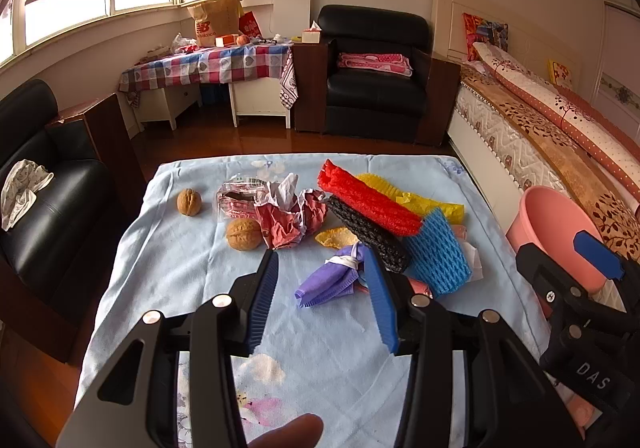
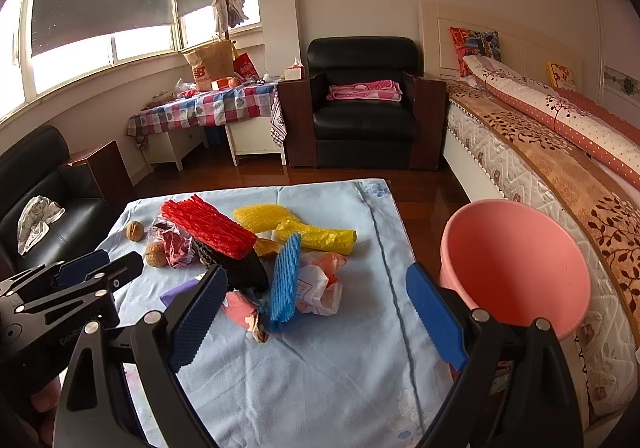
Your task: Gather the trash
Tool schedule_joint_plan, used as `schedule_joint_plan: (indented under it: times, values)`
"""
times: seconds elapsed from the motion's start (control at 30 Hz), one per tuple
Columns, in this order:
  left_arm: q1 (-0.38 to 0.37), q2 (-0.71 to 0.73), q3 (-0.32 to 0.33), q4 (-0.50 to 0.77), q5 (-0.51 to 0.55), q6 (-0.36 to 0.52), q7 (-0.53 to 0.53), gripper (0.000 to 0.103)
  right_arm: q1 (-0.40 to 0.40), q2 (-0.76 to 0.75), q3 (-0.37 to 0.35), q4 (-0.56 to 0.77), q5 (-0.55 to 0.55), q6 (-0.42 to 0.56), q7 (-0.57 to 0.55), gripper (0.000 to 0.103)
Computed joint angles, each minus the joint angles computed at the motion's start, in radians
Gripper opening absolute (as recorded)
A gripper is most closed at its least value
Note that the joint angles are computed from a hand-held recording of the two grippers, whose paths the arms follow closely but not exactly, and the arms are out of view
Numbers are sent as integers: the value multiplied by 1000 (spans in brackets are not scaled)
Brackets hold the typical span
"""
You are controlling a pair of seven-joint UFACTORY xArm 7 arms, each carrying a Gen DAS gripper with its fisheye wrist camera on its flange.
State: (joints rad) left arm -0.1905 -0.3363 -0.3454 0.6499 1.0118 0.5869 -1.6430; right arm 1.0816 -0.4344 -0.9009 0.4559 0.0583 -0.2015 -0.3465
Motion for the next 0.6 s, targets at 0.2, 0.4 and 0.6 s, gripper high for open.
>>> schedule_joint_plan:
  times: [0.2,0.4,0.6]
  values:
    - [6,2,9,-11,2,-18,2,45,7,16,5,1,14,16,20,89]
    - [8,22,15,-1,-2,-16,10,45,66,29,-49,12,21,12,9,89]
    - [15,27,31,-7,24,-52,4,45,137,41,-119,36,45,30,-18,89]
